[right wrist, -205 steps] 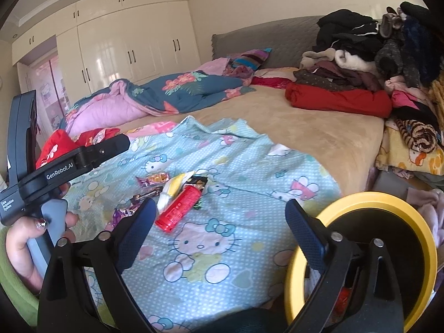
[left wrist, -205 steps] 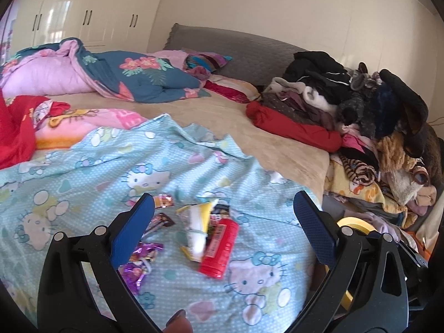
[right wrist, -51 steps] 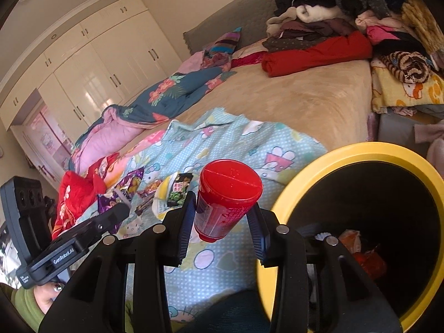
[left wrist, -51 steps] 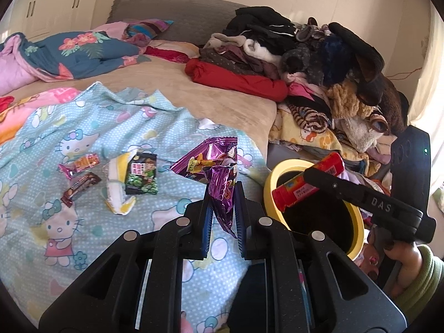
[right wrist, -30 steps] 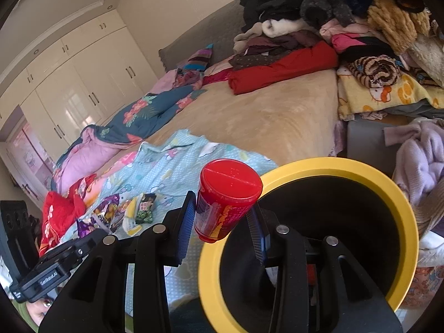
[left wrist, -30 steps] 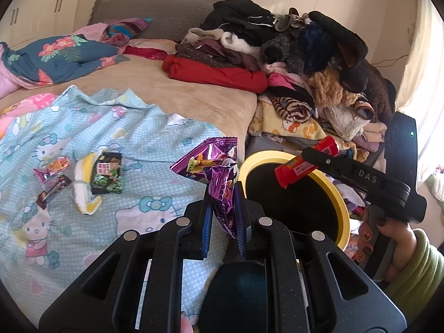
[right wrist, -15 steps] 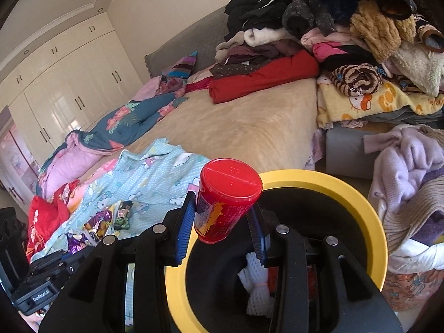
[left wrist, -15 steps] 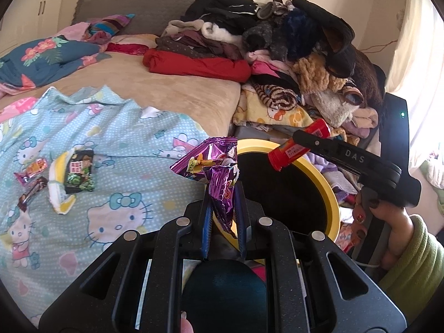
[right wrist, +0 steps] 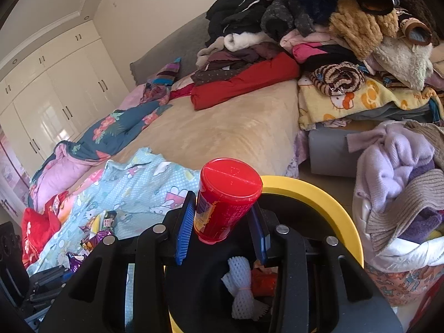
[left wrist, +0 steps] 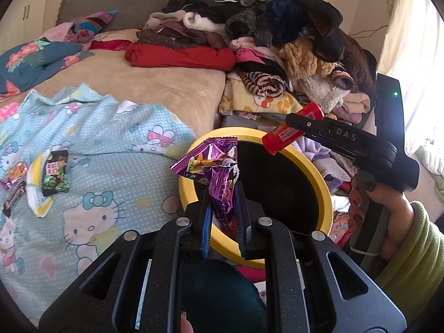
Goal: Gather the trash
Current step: 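Carry the purple wrapper and red can over the bin, then open both tools to drop the wrapper and red can into the bin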
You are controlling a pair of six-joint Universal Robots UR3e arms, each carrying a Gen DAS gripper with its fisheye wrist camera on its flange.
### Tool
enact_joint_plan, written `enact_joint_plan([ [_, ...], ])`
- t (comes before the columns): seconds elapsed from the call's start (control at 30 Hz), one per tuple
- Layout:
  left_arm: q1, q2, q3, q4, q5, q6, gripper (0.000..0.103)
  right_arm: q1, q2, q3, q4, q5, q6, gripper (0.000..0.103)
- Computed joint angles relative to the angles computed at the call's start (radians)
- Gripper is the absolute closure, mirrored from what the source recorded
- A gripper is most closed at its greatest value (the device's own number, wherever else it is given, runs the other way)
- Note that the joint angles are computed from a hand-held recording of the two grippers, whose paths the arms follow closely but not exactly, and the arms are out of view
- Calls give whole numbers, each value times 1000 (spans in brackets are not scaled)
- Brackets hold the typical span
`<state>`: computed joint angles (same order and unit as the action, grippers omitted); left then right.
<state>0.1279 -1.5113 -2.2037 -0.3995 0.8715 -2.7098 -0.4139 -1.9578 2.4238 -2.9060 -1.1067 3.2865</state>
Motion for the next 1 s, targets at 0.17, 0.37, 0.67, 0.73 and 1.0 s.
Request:
enact_joint_plan([
  [0.17, -37, -43, 18, 29, 19, -15, 93, -14, 4, 6, 8, -9, -3, 68],
  [0.37, -77, -100, 48, 54, 41, -36, 93, -25, 5, 18, 7, -14, -4, 68],
  [0.67, -134, -193, 106, 79, 72, -61, 93, -31, 34, 16, -3, -23, -15, 68],
  [0.73, -148, -210, 114, 89, 81, -66, 93, -34, 40, 18, -6, -23, -16, 68],
  [1.0, -186, -274, 154, 124, 111, -96, 93, -46, 61, 23, -10, -22, -15, 68],
])
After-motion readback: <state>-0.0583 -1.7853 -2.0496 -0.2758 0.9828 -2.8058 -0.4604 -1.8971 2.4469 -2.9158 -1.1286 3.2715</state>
